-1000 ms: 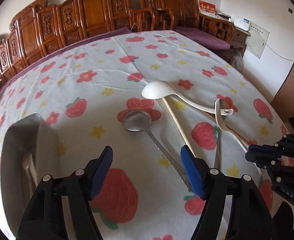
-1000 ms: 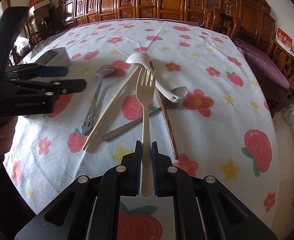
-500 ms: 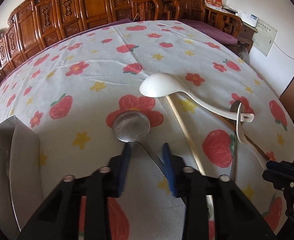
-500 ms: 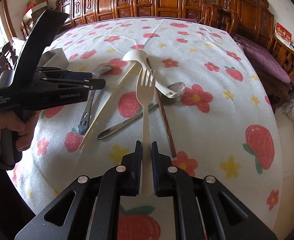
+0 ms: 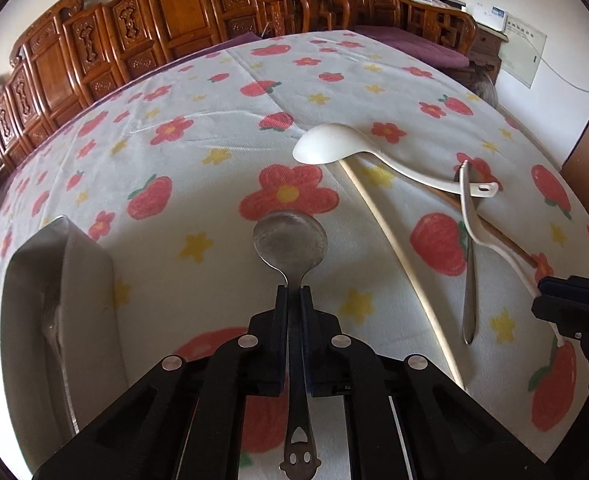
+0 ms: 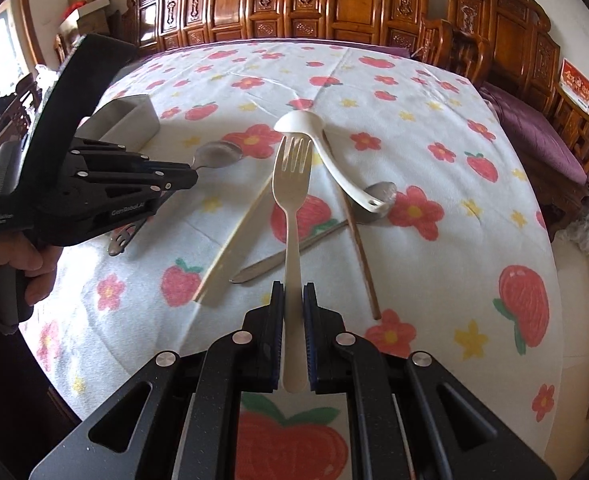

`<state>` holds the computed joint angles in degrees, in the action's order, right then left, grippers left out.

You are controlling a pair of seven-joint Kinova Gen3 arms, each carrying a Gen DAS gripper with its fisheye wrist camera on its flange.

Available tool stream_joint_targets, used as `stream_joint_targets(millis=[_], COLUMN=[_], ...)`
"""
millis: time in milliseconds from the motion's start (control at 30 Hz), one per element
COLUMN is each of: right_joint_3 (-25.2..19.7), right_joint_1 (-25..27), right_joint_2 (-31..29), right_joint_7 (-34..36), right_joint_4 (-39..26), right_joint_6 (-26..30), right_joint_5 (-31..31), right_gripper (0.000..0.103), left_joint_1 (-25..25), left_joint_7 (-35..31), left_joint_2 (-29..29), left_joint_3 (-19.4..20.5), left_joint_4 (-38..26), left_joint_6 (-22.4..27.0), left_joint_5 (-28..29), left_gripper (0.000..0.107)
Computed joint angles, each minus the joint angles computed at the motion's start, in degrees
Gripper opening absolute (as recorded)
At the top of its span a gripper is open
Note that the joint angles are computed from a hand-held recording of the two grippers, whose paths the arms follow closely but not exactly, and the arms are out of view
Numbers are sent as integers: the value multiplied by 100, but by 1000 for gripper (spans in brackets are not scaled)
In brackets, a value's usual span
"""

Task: Organize utensils
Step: 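Hold the white fork with the right tool while the left tool grasps a steel spoon, then carry the steel spoon into the tray and open the left tool while the right holds the fork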

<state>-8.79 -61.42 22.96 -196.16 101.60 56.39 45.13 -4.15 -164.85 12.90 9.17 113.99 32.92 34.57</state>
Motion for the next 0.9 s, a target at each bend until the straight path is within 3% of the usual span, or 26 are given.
stream_joint_targets(millis=[467, 900], right_joint_3=[-9, 183], right_joint_1=[-164, -222], right_joint_2=[93, 586], right_joint_7=[370, 1381], right_joint_4=[-550, -1541], right_joint_6=[406, 633], right_joint_5=[27, -215], right_gripper=[11, 11], left_joint_1=[-326, -835], left_joint_7=[-762, -1280], left_joint_2=[-593, -612], left_joint_3=[-488, -948], left_joint_4=[-173, -637], left_joint_6=[845, 1685], left_joint_5=[615, 1016], left_gripper=[5, 5])
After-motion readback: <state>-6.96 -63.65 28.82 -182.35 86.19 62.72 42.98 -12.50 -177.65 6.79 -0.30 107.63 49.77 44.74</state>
